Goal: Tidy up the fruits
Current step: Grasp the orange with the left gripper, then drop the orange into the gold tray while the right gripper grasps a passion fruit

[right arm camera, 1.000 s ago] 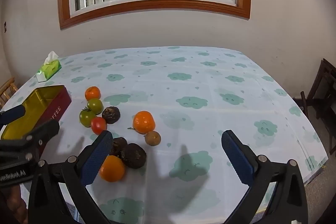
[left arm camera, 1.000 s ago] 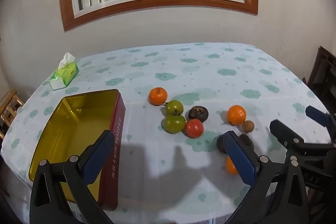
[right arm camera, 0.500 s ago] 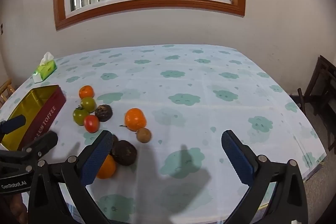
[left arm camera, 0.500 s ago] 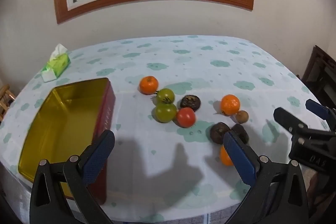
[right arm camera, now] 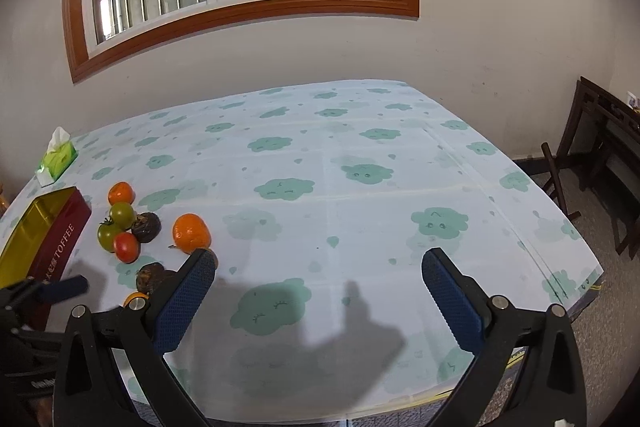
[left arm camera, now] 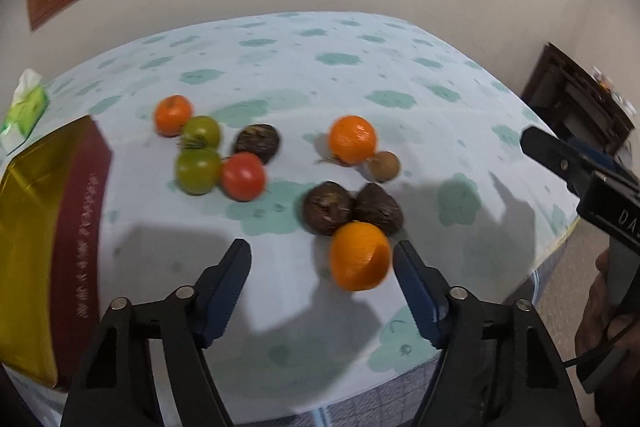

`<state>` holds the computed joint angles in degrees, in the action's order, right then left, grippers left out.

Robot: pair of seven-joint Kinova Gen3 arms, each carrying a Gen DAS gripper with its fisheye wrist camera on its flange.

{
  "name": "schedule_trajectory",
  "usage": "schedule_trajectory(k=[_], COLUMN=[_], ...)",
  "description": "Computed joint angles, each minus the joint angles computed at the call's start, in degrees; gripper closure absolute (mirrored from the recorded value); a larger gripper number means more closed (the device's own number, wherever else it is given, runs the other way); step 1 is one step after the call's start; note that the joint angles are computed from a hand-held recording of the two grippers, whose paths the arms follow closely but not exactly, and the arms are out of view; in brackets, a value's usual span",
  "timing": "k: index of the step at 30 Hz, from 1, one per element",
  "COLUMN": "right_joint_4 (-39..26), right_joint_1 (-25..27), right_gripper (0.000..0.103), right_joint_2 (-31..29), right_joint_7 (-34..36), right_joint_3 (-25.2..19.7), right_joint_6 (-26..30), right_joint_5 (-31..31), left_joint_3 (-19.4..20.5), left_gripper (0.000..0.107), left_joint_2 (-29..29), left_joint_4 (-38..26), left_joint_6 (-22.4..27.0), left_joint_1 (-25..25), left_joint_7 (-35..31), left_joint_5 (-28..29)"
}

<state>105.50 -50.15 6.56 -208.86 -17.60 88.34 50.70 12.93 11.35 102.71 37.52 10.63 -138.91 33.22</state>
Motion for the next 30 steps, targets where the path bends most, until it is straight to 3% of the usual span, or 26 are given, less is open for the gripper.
schedule_trajectory(k=[4, 6, 7, 10, 12, 14, 16, 20, 24, 26, 30], right_joint_4=[0.84, 1.05, 1.21, 1.59, 2.41, 4.47, 6.53, 8.11, 7.90, 7.75, 5.97], right_joint_1=[0.24, 1.59, 1.60, -0.78, -5.46, -7.26, -5.03, 4.96, 9.73, 14.66, 17.01], right_gripper=[0.000, 0.000, 0.000, 0.000, 0.000, 0.000, 0.000, 0.004, 0.021, 0.028, 0.033], right_joint_2=[-0.41, -0.42, -0.45, -0.66, -1.54, -3.48, -5.24, -6.30, -5.63, -4.75, -3.04], right_joint_7=[-0.58, -0.56, -0.41, 0.21, 1.00, 1.44, 1.38, 2.07, 9.33, 13.95, 20.60], right_joint_3=[-0.23, -1.65, -1.62, 1.32, 6.62, 8.78, 6.69, -1.90, -2.66, -5.42, -5.82], right_joint_6=[-0.64, -0.91, -1.32, -2.87, -4.94, -9.22, -13.88, -23.20, -32.51, -37.07, -39.00], right_joint_5=[0.05, 0.23, 0.19, -0.17, -0.45, 0.34, 1.71, 3.52, 2.90, 2.22, -0.56], left_joint_3=[-0.05, 1.01, 0.87, 1.49, 1.37, 1.43, 0.64, -1.70, -4.13, -5.31, -7.24], left_gripper=[0.046, 0.065, 0.069, 0.071, 0.071, 0.071, 0.071, 0.071, 0.071, 0.071, 0.071], left_joint_2=[1.94, 3.37, 2.99, 1.88, 1.37, 0.55, -0.56, -3.17, -5.78, -6.02, -4.29], left_joint_4=[-1.49, -2.20, -1.72, 0.19, 0.09, -0.34, -1.00, -1.80, -2.57, -4.04, -8.93], left_joint_6=[0.72, 1.36, 0.52, -2.45, -1.87, 0.26, 2.31, 4.20, 5.05, 6.27, 8.14], left_joint_1=[2.05, 2.18, 2.58, 3.02, 2.43, 0.06, -1.68, -3.34, -4.56, -5.18, -6.35], left_joint_7=[2.87, 3.16, 2.00, -0.26, -0.34, -2.51, -3.73, -4.84, -5.67, -4.91, -0.16], left_joint_5=[-4.05, -5.81, -5.63, -6.67, -6.42, -3.53, -1.20, 1.23, 1.74, 1.11, -3.83])
